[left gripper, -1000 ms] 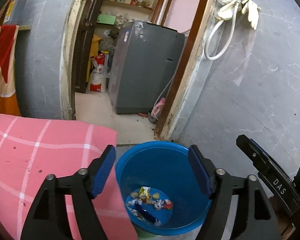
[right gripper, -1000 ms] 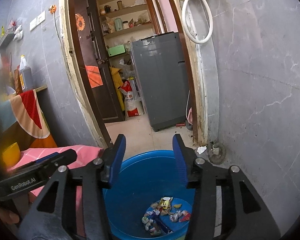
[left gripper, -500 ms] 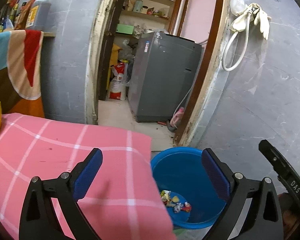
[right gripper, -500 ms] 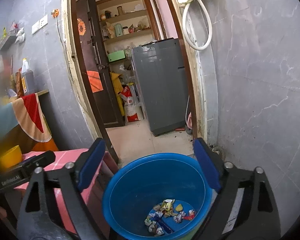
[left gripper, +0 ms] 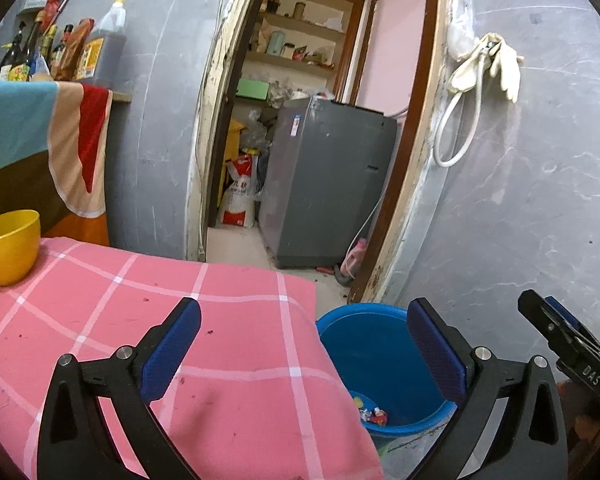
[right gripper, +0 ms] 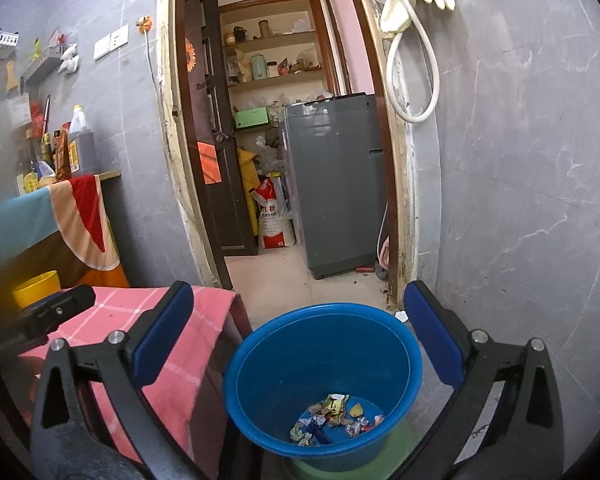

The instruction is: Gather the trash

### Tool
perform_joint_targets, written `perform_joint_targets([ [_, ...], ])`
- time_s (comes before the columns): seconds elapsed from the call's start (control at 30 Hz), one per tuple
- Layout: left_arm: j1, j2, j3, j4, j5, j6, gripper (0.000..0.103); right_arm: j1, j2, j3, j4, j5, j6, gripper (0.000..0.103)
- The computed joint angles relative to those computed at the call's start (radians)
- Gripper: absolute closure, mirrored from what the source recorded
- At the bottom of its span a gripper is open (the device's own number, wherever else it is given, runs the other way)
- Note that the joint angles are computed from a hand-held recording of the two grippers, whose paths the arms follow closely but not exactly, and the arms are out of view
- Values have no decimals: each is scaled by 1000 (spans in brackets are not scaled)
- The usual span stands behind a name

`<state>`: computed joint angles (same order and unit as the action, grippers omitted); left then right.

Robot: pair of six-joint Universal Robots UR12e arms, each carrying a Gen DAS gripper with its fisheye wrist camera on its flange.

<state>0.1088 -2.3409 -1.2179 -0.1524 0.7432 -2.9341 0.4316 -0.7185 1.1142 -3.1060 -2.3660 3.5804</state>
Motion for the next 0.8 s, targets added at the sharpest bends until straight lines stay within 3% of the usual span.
perform_joint_targets([
  [0.4,52,78,-143,70,-78,55,2,62,-9,19,-63,-78,-44,0],
  [0.8,109,125,-261,193,-100,70,2,126,-1,23,-104,-141,-90,0],
])
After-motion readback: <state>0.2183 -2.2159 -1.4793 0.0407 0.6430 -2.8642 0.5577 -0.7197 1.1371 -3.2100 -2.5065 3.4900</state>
